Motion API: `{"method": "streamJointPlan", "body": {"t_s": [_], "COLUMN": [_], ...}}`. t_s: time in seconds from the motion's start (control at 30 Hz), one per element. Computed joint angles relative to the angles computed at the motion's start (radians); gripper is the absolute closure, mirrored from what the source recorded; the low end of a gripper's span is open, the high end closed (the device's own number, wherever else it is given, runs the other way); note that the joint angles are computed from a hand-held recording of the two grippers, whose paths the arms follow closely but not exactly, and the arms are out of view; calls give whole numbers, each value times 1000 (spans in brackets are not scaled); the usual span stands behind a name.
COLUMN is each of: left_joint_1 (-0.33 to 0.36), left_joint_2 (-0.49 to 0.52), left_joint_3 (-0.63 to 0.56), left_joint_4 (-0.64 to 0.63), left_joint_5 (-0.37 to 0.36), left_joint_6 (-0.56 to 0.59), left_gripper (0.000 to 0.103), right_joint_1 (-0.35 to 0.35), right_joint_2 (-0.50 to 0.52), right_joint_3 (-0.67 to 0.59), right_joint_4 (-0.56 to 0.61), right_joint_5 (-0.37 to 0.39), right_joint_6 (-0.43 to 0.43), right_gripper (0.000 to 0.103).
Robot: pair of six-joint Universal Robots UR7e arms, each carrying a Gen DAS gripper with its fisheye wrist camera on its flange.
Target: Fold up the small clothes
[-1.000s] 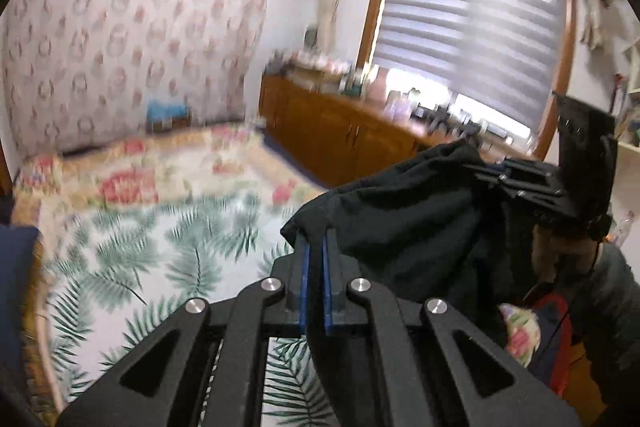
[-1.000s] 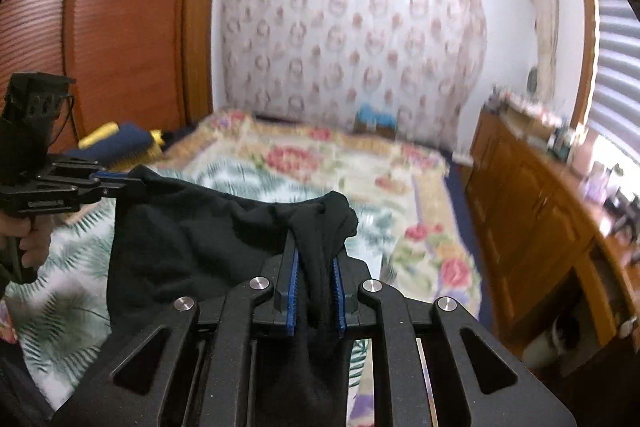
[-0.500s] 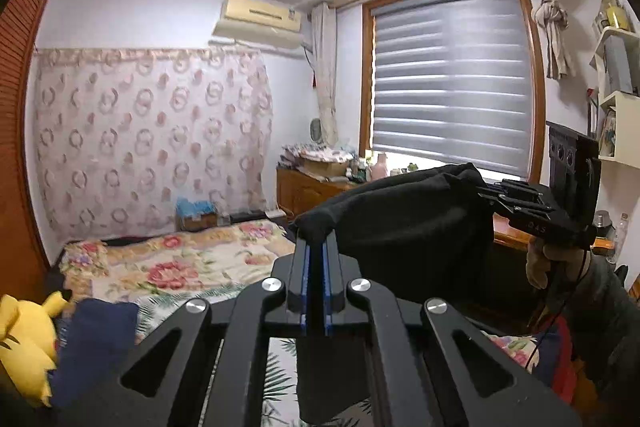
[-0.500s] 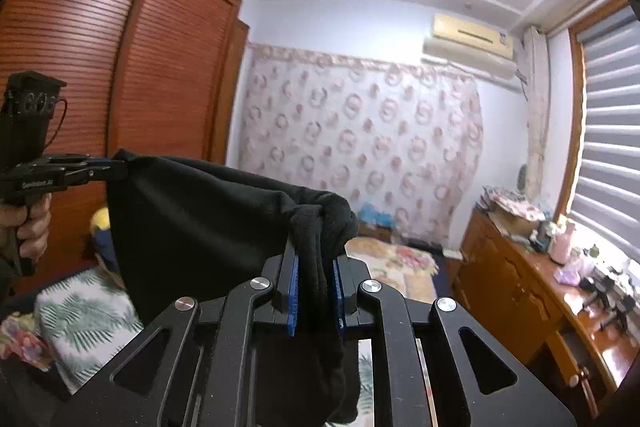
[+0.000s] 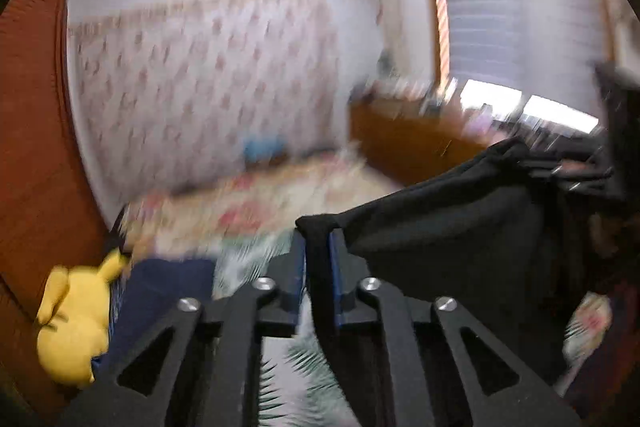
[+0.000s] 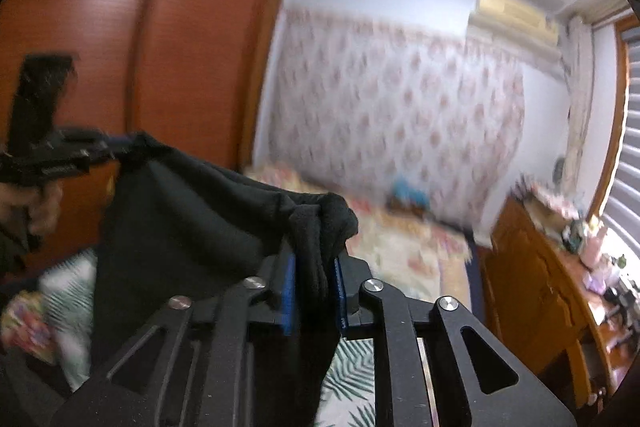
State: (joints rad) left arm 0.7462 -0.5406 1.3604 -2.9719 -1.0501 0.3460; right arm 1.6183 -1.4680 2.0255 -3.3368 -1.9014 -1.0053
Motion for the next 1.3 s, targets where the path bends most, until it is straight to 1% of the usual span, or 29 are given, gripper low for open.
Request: {"method": "streamJointPlan", "body": {"t_s": [0.03,0.07,0.1,0.13,0.17,0.23,0.27,0.3,0.37,0.4,0.47,0.53,0.57,0.6,0.67,0.77,0.83,0.97,1.1,1.23,1.3], "left_joint_1": [19,41,51,59,67,73,69,66,53,48,35,29,25,19,10,7,-1,-6,-12,-24,-27], "left_joint_2": [31,61,76,90,96,91,84,78,53,41,10,-17,-28,-37,-51,-70,-79,-83,-92,-99,-104], "left_joint_3": [-43,-79,-84,-81,-72,-42,-20,5,74,105,181,232,257,287,340,409,456,501,533,559,571], "left_joint_4": [58,102,107,101,101,121,120,109,78,68,45,40,36,23,-3,-26,-44,-58,-80,-99,-110], "left_joint_5": [9,9,15,26,28,12,7,4,-5,-15,-28,-42,-50,-52,-51,-69,-62,-54,-52,-33,-31], "left_joint_6": [-16,-27,-24,-18,-22,-47,-53,-53,-72,-88,-123,-142,-151,-161,-184,-225,-248,-285,-306,-304,-304], "left_gripper": [91,90,80,74,66,62,58,55,53,53,53,53,53,53,53,53,53,53,53,53,53], "right_joint_1": [-20,-50,-70,-94,-110,-146,-158,-169,-180,-181,-199,-223,-235,-240,-260,-296,-310,-341,-372,-386,-386], "right_joint_2": [43,120,165,201,216,220,217,207,181,173,124,75,58,50,26,-4,-10,-17,-37,-37,-33], "right_joint_3": [-34,-96,-130,-152,-160,-150,-139,-122,-75,-62,4,76,107,129,192,265,296,360,392,405,408], "right_joint_4": [9,20,12,-10,-19,-4,-3,0,-4,-2,5,6,6,1,-33,-46,-55,-117,-117,-135,-150], "right_joint_5": [-31,-83,-112,-124,-120,-100,-94,-86,-82,-81,-57,-29,-16,-11,2,39,41,55,98,95,81], "right_joint_6": [7,29,34,31,32,59,71,72,69,75,89,104,115,123,119,129,133,137,170,173,168], "right_gripper": [76,67,67,66,66,60,57,57,56,54,51,50,48,45,43,43,43,43,43,42,41]}}
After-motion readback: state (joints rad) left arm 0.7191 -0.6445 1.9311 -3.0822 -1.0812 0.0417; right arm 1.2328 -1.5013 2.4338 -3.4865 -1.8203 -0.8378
